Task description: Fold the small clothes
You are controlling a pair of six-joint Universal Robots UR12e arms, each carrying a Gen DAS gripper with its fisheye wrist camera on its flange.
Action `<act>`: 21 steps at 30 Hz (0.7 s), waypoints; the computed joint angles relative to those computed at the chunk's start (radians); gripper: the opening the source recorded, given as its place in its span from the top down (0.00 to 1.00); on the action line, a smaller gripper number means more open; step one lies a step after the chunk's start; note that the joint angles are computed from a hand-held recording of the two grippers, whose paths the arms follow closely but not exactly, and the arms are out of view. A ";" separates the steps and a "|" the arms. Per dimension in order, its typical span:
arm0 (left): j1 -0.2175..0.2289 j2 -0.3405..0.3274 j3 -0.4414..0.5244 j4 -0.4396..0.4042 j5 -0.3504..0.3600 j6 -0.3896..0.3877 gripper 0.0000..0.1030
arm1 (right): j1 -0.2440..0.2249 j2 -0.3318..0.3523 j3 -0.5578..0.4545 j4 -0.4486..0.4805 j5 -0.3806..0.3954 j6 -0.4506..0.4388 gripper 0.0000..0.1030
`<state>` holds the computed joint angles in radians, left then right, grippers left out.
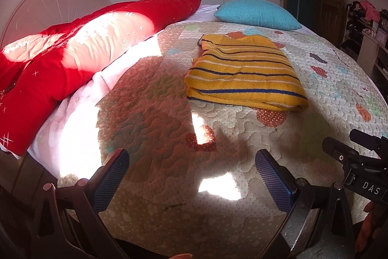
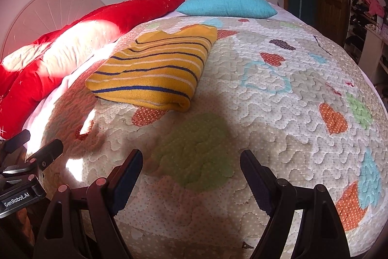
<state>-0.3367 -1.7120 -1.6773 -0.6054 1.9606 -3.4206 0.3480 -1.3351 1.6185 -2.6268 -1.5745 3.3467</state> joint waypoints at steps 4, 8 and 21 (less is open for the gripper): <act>0.000 -0.001 0.000 -0.011 -0.005 0.002 0.00 | 0.000 0.001 0.000 0.004 0.002 -0.004 0.17; 0.003 0.000 -0.001 -0.015 -0.019 -0.001 0.00 | 0.003 0.002 0.000 0.005 0.000 -0.011 0.17; 0.013 0.001 -0.003 -0.037 -0.041 -0.030 0.00 | 0.005 0.005 -0.003 0.015 -0.004 -0.020 0.16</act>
